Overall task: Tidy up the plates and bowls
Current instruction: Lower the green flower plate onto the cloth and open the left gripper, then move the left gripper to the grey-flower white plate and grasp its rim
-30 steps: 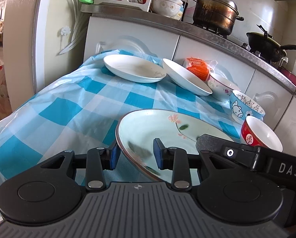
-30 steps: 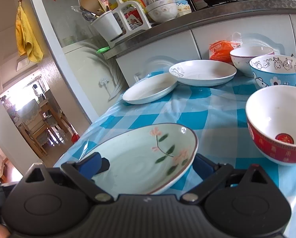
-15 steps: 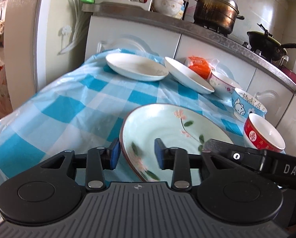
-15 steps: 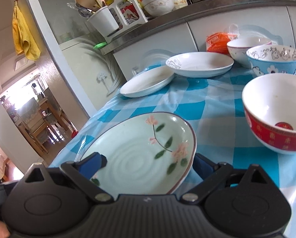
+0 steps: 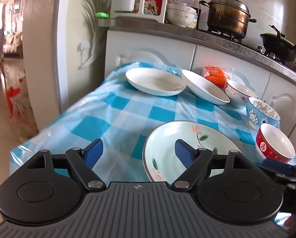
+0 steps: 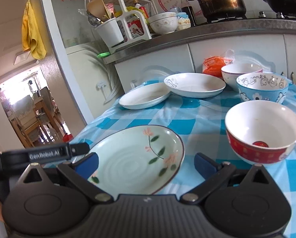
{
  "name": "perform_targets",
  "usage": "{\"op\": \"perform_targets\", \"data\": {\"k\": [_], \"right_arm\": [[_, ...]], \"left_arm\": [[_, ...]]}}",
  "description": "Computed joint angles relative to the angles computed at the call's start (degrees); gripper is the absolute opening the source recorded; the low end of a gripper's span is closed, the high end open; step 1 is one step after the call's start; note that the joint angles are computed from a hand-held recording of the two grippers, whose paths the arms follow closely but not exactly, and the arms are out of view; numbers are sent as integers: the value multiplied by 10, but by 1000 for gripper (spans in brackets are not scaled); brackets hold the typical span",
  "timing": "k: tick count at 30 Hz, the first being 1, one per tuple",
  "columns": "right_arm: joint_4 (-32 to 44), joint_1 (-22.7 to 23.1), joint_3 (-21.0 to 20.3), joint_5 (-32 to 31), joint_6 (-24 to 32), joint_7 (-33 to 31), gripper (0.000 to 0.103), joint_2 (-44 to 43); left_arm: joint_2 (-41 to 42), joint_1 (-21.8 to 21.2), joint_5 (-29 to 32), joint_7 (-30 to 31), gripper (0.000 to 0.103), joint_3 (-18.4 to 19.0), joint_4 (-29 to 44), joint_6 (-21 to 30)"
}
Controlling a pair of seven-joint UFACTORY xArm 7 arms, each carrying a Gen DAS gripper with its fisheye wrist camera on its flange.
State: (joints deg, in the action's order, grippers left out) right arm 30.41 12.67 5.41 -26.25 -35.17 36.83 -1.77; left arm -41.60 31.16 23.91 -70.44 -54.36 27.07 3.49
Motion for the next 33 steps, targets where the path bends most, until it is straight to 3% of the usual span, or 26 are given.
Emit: {"op": "perform_targets", "data": {"k": [6,12,17,24,27,33], "right_arm": [[-20,6,-4,13,19,10,102,-33],[-44,17,-2,59,31,-25,102,-62],[-61,21,18,135,58,-85,102,-92],[-48,13,59,248,107,-171,102,-98],[-27,28,43,247,121,-175,102,-86],[18,-3,98,336,149,-272,102,-65]], "left_arm": [[-17,-30,16,-6,103,19,24,77],[-29,-53,50,-31,103,34,45,136],[-9,-36,87,-65,103,32,72,150],[43,82,167,-103,103,-32,131,123],[50,145,192,-118,103,-68,151,105],[54,270,174,-126,103,-140,179,41]]}}
